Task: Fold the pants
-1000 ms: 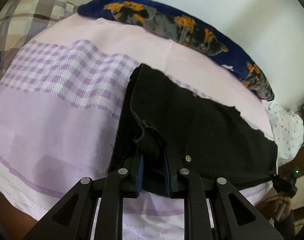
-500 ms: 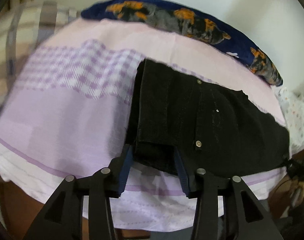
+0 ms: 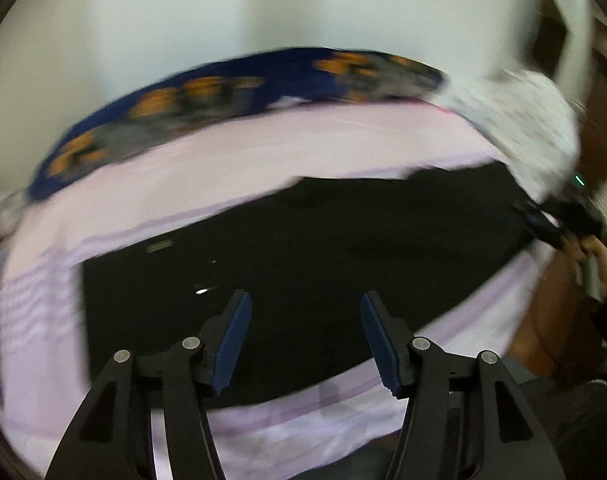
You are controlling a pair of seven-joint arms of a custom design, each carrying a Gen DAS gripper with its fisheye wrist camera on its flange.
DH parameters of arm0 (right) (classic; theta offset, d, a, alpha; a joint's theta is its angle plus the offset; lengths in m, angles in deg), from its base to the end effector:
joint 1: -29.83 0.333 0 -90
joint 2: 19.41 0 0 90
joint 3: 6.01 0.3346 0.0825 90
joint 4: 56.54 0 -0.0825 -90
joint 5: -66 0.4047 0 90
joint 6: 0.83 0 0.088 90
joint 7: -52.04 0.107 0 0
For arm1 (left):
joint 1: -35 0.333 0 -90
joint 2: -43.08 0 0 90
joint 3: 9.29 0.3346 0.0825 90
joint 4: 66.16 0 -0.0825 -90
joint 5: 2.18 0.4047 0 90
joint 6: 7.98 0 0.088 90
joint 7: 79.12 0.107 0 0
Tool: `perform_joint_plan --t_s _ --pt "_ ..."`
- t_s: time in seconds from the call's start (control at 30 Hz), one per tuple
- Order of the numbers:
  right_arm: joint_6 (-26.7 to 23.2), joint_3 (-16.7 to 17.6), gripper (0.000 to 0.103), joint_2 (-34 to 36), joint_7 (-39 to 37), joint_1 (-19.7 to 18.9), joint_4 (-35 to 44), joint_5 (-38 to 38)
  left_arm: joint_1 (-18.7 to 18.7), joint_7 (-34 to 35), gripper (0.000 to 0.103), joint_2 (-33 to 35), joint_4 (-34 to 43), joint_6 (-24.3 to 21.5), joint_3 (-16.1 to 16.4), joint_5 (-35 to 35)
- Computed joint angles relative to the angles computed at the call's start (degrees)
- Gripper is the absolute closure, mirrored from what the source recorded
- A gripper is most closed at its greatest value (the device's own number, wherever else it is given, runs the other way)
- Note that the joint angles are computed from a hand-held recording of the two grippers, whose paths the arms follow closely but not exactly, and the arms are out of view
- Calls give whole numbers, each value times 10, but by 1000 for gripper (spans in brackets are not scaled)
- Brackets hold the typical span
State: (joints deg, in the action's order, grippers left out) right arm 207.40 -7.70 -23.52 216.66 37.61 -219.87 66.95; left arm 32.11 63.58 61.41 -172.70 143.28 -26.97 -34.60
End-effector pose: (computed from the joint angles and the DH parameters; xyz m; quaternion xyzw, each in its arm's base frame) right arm 0.4154 0.0422 0.3198 -0.1610 0.8956 -0.0331 0.4134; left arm 0.6527 -0.2116 0.4090 -0.3554 0.8793 -0.3072 0.0786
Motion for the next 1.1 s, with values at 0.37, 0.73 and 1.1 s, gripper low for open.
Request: perform_joint_plan --t_s 0.37,0.73,1.1 --pt "62 -26 78 8 36 -34 -9 -38 -99 45 45 83 51 -33 -44 94" --pt "24 -59 78 50 86 -109 63 -232 -153 -33 45 141 97 -18 -38 191" --pt "27 21 68 181 273 -219 249 -573 -136 -77 78 164 122 -49 -57 170"
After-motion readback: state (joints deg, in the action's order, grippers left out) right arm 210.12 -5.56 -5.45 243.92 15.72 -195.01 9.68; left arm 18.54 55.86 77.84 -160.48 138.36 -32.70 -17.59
